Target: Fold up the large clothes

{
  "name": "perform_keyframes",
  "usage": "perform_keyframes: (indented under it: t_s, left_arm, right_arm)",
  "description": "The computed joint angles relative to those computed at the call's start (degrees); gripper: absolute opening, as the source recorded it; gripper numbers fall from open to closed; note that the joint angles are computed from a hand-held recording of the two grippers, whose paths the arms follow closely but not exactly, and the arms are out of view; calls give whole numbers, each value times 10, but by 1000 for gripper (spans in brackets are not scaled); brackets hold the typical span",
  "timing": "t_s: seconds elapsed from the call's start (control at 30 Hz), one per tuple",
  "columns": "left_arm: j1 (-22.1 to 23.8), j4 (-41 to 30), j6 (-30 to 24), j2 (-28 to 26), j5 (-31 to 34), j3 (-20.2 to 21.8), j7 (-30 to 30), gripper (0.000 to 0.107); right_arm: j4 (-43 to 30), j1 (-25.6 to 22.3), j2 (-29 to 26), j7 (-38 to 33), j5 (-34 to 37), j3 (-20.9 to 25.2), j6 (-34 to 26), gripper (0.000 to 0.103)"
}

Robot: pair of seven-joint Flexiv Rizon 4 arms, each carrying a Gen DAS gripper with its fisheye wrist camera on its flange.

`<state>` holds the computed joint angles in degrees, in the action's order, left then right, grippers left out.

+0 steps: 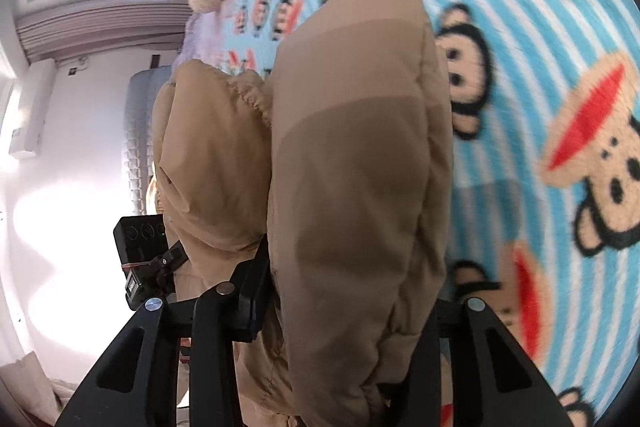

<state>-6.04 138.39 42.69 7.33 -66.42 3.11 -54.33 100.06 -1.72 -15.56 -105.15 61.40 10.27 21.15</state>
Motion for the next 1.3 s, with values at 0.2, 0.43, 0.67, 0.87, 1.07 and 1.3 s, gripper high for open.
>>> perform_keyframes:
  t_s: [0.2,0.43,0.67,0.87,1.07,1.3]
  left_arm:
    - [64,-29,-56,8,49,51,24,77]
    - [184,-96,-145,-46,103,104,94,77]
    - [298,-169,-185,-155,99,105,184,78]
    - [353,-175,-198,-232,61,77,215,87]
    - [328,-142,-107,-178,89,78,210,87]
    - [302,-133,41,-138,30,71,270,87]
  right_arm:
    - [-47,55,-14,21,3,26,57,42]
    - [-135,149,-102,62,-13,75,172,42]
    - [-224,206,-212,76,-54,122,255,42]
    - [-236,208,-267,100,-54,162,326,58]
    - [-132,270,-168,236,-205,106,400,60]
    - [-114,236,-113,239,-249,153,419,46]
